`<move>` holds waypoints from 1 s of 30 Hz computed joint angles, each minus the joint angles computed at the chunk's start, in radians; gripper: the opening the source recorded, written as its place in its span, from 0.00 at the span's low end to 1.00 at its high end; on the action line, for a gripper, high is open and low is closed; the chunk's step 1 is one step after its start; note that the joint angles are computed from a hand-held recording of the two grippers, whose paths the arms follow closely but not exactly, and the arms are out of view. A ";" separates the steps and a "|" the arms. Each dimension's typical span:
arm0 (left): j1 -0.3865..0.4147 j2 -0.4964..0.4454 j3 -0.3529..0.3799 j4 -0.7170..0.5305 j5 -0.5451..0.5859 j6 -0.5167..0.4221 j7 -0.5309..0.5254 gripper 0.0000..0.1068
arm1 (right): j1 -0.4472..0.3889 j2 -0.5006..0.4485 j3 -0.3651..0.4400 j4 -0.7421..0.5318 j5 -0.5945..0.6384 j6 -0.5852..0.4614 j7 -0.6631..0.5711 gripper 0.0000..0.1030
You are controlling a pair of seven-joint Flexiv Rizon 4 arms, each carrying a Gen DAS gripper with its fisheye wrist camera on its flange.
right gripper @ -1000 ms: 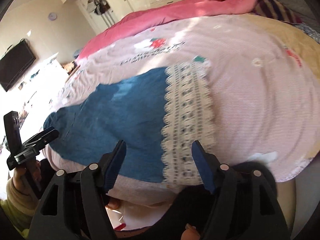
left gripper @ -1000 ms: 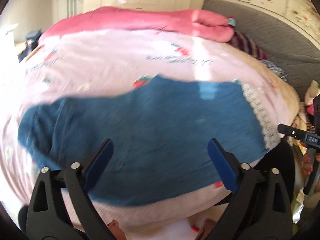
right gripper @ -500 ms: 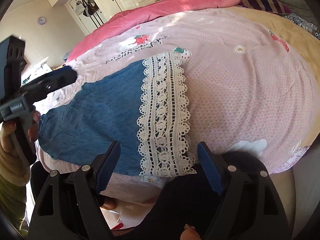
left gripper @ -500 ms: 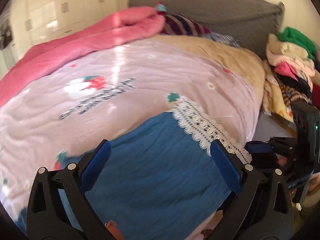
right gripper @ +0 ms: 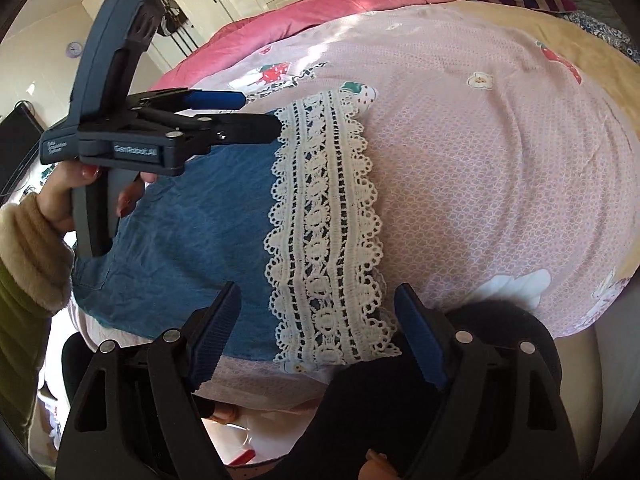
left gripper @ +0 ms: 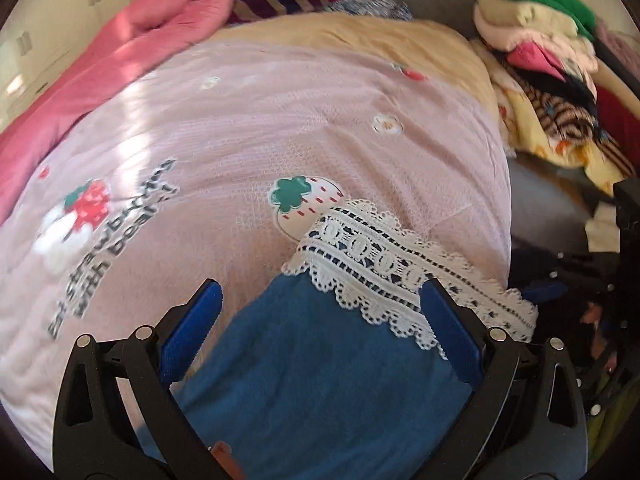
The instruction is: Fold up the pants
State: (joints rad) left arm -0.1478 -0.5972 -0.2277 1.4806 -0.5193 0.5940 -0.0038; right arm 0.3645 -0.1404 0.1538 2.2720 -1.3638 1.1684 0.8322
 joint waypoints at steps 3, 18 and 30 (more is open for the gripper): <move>-0.016 -0.056 0.012 -0.090 0.050 -0.087 -0.042 0.87 | 0.006 -0.010 0.007 -0.004 0.065 -0.011 -0.051 0.75; 0.005 -0.120 0.002 -0.189 0.066 -0.270 0.027 0.24 | 0.004 -0.020 -0.024 -0.017 -0.031 0.028 0.039 0.25; 0.119 -0.056 -0.025 -0.147 -0.156 -0.301 0.132 0.17 | 0.073 -0.024 0.023 -0.148 -0.011 -0.164 -0.115 0.23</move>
State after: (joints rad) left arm -0.0291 -0.6532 -0.2524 1.3341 -0.6749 0.2931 0.1286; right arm 0.4378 -0.1648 0.1769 2.1235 -1.3752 1.0044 0.7176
